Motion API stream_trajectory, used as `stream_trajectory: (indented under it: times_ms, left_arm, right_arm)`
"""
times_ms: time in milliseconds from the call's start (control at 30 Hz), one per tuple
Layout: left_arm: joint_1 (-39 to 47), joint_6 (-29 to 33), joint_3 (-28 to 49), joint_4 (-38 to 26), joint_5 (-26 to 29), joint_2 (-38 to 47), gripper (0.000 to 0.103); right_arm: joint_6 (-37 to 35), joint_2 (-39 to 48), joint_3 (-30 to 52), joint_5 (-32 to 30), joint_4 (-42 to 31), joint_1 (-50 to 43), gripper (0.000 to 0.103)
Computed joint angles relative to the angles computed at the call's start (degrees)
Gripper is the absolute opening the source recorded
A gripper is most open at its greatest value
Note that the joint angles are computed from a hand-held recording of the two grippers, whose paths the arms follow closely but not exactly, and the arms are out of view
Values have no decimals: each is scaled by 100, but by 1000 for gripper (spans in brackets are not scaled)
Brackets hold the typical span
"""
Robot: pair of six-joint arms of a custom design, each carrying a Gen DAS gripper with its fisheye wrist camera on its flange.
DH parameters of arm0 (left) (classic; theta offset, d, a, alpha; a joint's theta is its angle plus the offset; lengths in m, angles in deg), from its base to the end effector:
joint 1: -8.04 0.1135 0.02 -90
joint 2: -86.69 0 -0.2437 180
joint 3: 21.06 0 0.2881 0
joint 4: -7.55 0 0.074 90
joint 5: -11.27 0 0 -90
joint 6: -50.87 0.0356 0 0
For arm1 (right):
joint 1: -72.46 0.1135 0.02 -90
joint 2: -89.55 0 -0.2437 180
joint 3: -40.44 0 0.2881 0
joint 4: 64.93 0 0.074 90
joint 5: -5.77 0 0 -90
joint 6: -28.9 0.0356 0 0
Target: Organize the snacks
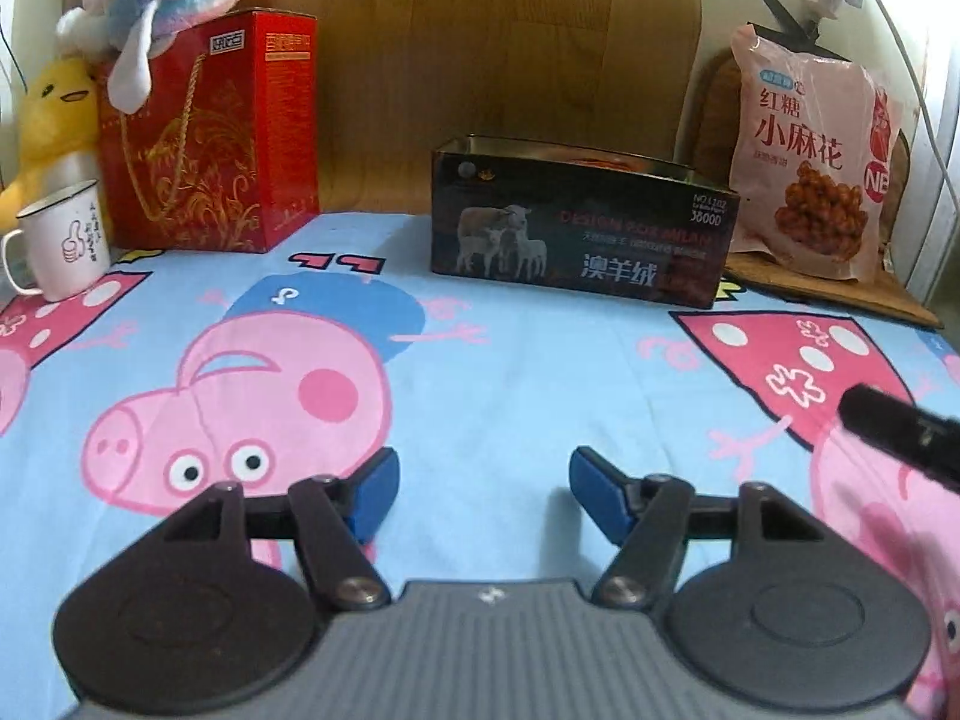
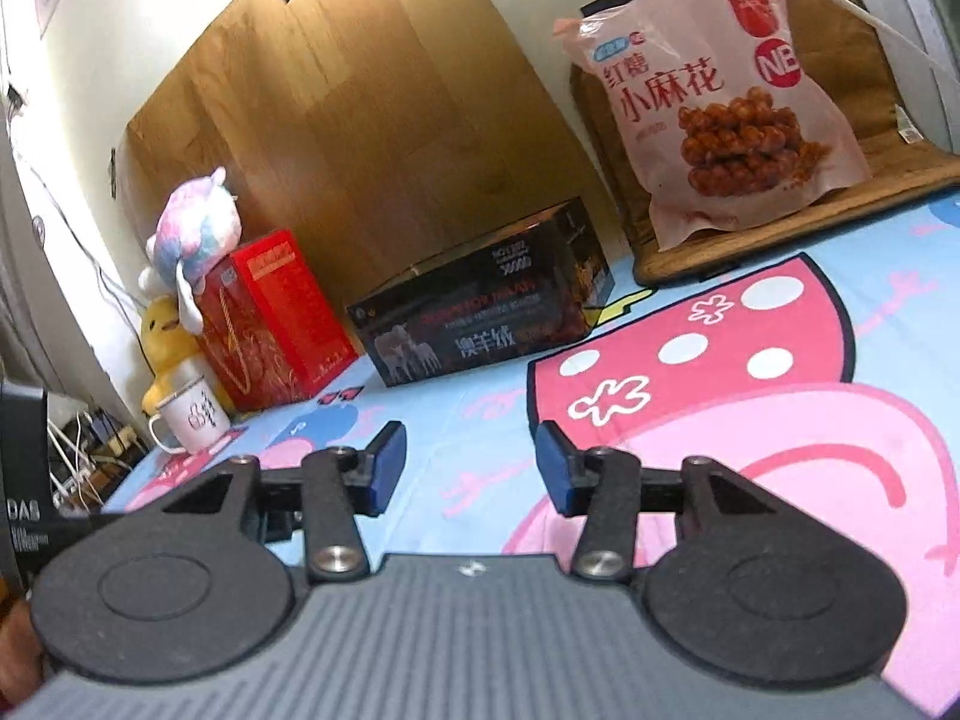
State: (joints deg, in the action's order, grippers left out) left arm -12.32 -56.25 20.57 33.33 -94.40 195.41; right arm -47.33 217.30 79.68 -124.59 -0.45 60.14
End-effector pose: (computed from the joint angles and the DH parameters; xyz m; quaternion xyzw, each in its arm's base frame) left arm 0.2768 -0.0925 0.0075 -0.0307 0.9038 -0.0136 0.4266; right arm 0.2678 -0.0349 -0.0230 -0.0053 0.8094 0.2958 0.5073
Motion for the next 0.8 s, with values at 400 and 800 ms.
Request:
stream_trajectory:
  times_ms: [400,800]
  left_arm:
    - [-156,103,-17,273,-308,205,67]
    - [-118,85,-28,337,-214,238,80]
  right_arm:
    - [50,36,-41,32,103,-12,63]
    - [150,107,-69,-17,373,-44,83]
